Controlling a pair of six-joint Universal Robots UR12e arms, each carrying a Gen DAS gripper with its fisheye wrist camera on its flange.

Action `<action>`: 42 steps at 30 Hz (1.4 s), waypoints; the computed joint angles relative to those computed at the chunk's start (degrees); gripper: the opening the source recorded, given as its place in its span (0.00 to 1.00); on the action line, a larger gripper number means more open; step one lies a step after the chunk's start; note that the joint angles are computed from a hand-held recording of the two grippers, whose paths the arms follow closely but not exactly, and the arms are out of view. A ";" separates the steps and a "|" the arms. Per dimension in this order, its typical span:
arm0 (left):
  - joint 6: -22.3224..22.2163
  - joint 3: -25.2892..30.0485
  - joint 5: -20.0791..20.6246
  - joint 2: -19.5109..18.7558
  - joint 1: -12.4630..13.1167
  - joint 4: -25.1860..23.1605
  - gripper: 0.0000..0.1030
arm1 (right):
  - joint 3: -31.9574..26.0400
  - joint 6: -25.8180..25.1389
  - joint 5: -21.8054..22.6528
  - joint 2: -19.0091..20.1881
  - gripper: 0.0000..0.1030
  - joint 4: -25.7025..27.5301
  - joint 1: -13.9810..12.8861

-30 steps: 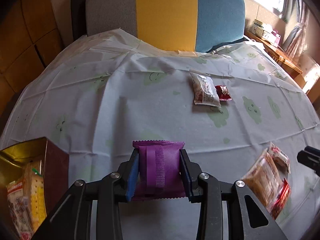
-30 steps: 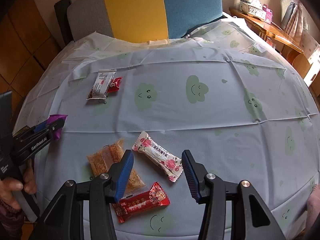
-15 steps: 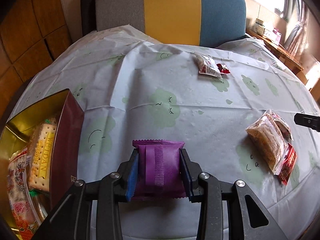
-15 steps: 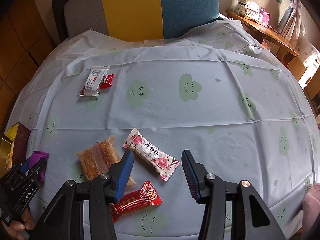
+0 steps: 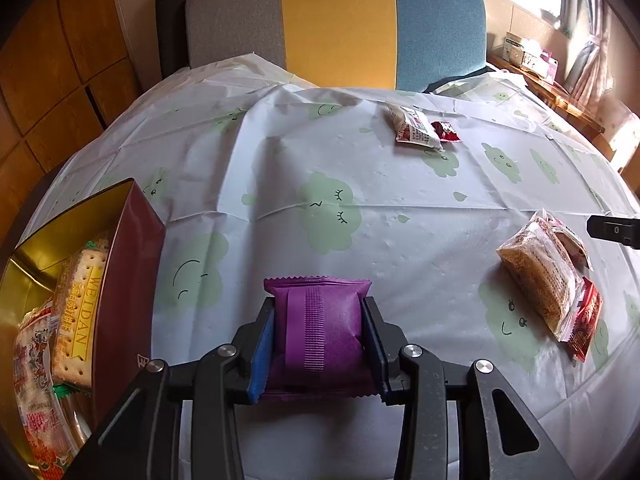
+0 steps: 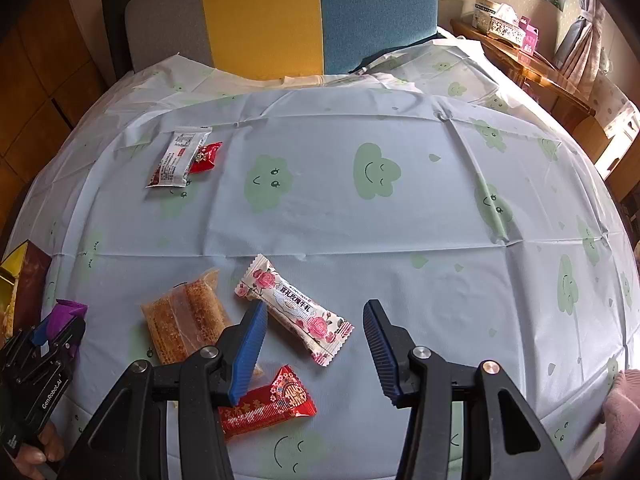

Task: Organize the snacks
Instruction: 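Hold the purple snack in the left tool while the right tool grasps the red candy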

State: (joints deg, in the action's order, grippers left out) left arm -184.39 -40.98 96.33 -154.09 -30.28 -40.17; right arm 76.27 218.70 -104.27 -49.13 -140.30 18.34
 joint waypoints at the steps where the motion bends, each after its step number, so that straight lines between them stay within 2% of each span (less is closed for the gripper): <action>1: -0.06 -0.03 -0.07 0.02 0.02 0.05 0.39 | -0.07 -0.09 -0.08 0.07 0.49 0.02 0.00; 7: -0.55 -1.22 0.85 0.48 -0.13 1.58 0.39 | 0.33 -1.17 0.73 0.17 0.49 -2.35 -0.02; 16: -0.38 -5.44 0.85 2.41 -0.10 4.63 0.39 | -0.09 -2.93 5.19 0.80 0.49 -3.12 -0.22; 26: -0.75 -6.22 0.45 2.54 -0.01 5.94 0.40 | -1.71 -3.67 8.26 1.92 0.49 -5.91 -0.41; 29: -0.87 -6.51 0.29 2.66 0.01 6.26 0.40 | -4.32 -3.99 9.34 3.36 0.49 -4.73 -0.64; 32: -1.16 -6.52 -0.12 2.66 0.09 6.26 0.40 | -7.78 -3.49 10.21 5.40 0.41 -3.88 -1.10; 35: -1.21 -6.60 -0.44 2.69 0.15 6.39 0.40 | -12.19 -2.82 11.09 7.99 0.38 -2.90 -1.60; 42: -1.10 -6.50 -0.47 2.59 0.15 6.55 0.41 | -25.95 -3.41 9.53 15.55 0.38 5.67 -2.37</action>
State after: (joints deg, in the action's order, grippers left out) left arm -185.49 -47.48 95.86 -151.50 -30.12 -33.62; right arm 50.32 215.29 -94.74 -33.58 -134.63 15.97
